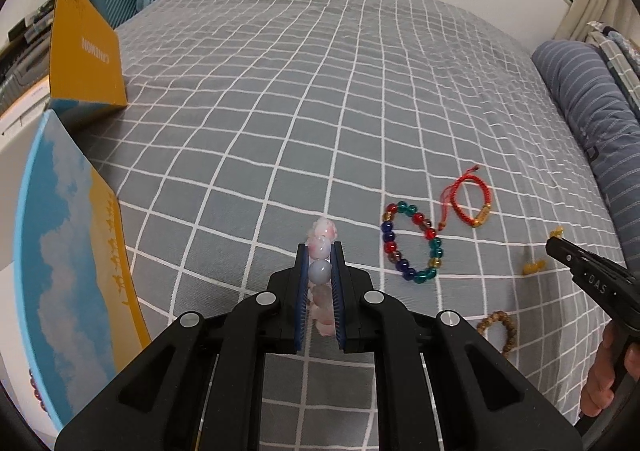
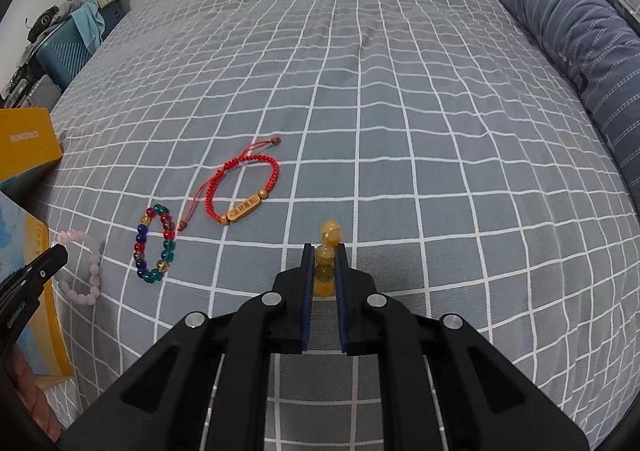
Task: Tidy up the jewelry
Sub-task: 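Carry both bracelets over the white box with both tools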
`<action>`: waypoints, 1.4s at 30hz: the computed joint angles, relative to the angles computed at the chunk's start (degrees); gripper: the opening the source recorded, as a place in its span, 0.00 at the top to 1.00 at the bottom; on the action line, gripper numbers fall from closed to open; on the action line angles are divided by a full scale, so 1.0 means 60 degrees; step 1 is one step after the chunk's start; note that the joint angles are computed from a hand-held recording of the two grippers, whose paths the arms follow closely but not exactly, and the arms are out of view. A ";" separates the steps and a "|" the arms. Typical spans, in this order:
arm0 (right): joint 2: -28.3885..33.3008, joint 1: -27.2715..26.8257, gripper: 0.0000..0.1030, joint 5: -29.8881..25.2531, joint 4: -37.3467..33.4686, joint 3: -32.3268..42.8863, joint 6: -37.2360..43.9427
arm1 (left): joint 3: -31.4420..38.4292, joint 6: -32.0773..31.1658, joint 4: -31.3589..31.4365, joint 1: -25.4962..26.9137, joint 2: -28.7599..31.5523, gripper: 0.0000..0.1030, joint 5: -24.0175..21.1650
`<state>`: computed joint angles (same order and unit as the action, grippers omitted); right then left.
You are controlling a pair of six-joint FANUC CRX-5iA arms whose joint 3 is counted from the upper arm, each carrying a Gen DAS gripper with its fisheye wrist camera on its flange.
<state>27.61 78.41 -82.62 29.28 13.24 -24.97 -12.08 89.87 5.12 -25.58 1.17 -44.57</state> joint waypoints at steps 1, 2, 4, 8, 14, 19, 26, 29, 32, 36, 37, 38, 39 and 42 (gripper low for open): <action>0.0012 0.0007 0.91 -0.0048 0.0034 0.0041 0.0015 | -0.0015 -0.0041 0.0020 -0.0007 -0.0055 0.90 0.0005; 0.0032 0.0028 0.91 -0.0120 0.0080 0.0102 0.0032 | -0.0030 -0.0090 0.0053 -0.0010 -0.0091 0.90 0.0007; 0.0061 0.0067 0.91 -0.0245 0.0169 0.0197 0.0071 | -0.0070 -0.0188 0.0123 0.0000 -0.0191 0.90 0.0010; 0.0151 0.0158 0.91 -0.0570 0.0393 0.0461 0.0167 | -0.0141 -0.0393 0.0295 0.0032 -0.0375 0.90 0.0016; 0.0276 0.0305 0.91 -0.0997 0.0775 0.0871 0.0321 | -0.0235 -0.0587 0.0363 0.0034 -0.0754 0.90 0.0050; 0.0512 0.0460 0.91 -0.1479 0.1139 0.1406 0.0530 | -0.0286 -0.0701 0.0380 0.0072 -0.1060 0.90 0.0013; 0.1192 0.0719 0.91 -0.2464 0.1711 0.2639 0.1020 | -0.0354 -0.0740 0.0230 0.0109 -0.1519 0.90 -0.0060; 0.1366 0.0793 0.91 -0.2569 0.1898 0.2984 0.1152 | -0.0380 -0.0809 0.0228 0.0186 -0.1764 0.90 -0.0121; 0.1642 0.0860 0.91 -0.2687 0.2096 0.3461 0.1380 | -0.0411 -0.0894 0.0212 0.0295 -0.2020 0.90 -0.0185; 0.2037 0.0865 0.91 -0.2739 0.2179 0.4156 0.1770 | -0.0485 -0.1370 0.0573 0.0660 -0.2319 0.90 -0.0431; 0.2208 0.0867 0.91 -0.2796 0.2224 0.4449 0.1917 | -0.0514 -0.1442 0.0624 0.0775 -0.2428 0.90 -0.0471; 0.2345 0.0863 0.91 -0.2816 0.2260 0.4691 0.2027 | -0.0566 -0.1495 0.0645 0.0866 -0.2540 0.90 -0.0471; 0.2468 0.0854 0.91 -0.2833 0.2282 0.4913 0.2121 | -0.0622 -0.1566 0.0683 0.0985 -0.2681 0.90 -0.0483; 0.3076 0.0822 0.91 -0.2934 0.2451 0.5991 0.2701 | -0.0784 -0.1829 0.0890 0.1357 -0.3054 0.90 -0.0560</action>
